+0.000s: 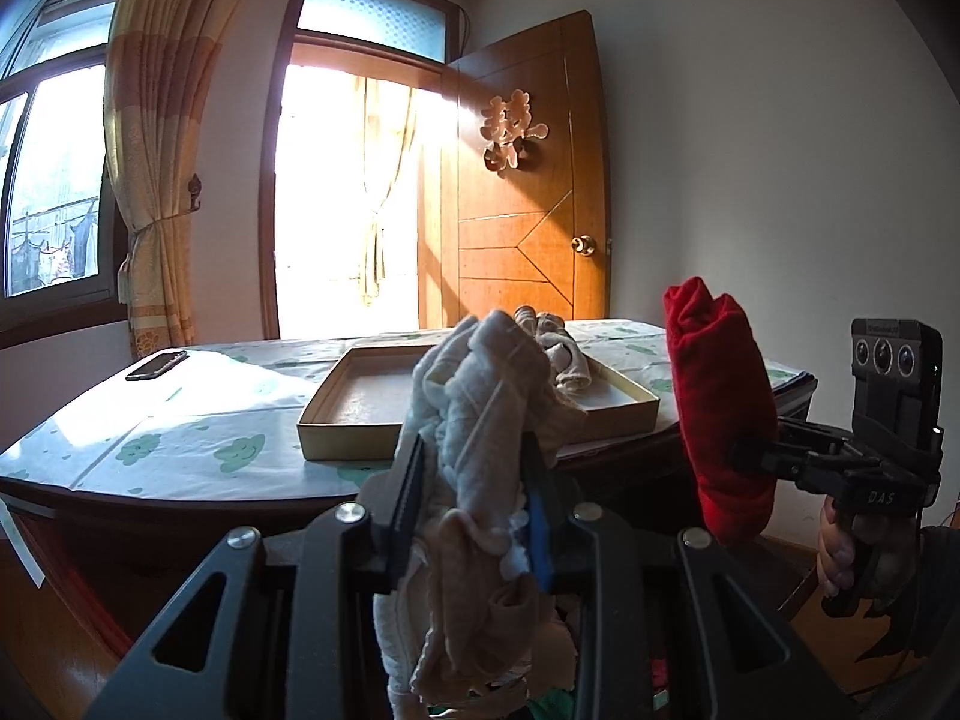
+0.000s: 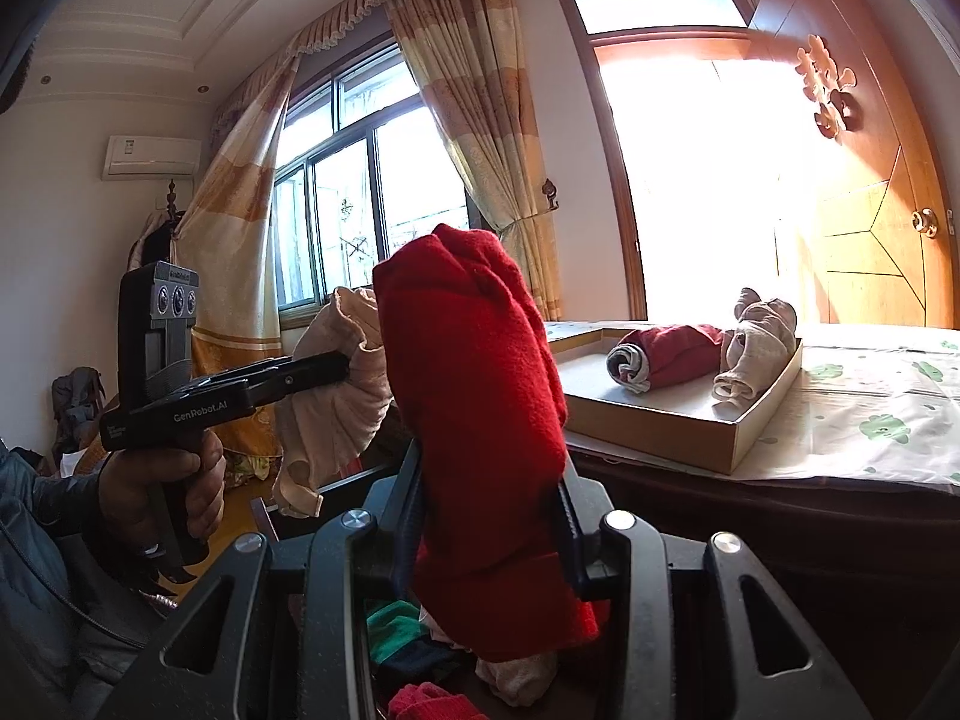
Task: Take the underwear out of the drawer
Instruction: 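Carry the cream underwear with the left tool while the right tool carries the red underwear toward the tray, then move the right tool with the red underwear over the tray while the left tool holds the cream underwear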
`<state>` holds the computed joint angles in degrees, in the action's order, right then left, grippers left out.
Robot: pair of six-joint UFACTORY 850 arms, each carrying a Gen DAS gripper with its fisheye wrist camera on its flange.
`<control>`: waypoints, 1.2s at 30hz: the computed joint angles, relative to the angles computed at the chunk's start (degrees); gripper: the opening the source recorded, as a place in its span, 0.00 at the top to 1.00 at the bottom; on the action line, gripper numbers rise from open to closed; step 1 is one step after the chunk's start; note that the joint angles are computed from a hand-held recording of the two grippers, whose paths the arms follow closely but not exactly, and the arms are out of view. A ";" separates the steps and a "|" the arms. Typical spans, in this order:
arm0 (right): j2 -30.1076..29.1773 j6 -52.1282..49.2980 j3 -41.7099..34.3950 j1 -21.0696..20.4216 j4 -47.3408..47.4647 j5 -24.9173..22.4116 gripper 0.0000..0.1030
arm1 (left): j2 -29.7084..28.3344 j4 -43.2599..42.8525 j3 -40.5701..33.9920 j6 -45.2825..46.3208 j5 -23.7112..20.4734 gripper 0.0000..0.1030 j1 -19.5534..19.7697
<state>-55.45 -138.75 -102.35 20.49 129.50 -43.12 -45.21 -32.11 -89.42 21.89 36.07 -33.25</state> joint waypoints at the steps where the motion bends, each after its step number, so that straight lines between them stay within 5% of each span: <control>1: 0.01 -0.02 -0.11 0.11 0.04 0.09 0.61 | -0.05 -0.33 -0.21 0.40 -0.14 0.72 -0.02; 19: -0.68 5.07 -3.99 1.00 -3.70 2.63 0.61 | -0.40 1.24 -2.54 0.30 -2.40 0.72 0.83; 36: -6.31 23.86 -18.42 1.81 -14.77 10.80 0.61 | -2.76 -0.86 -9.99 5.87 -5.54 0.72 2.00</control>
<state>-61.76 -114.89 -120.77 22.30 114.73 -32.31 -47.97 -32.96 -99.41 27.76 30.53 -31.24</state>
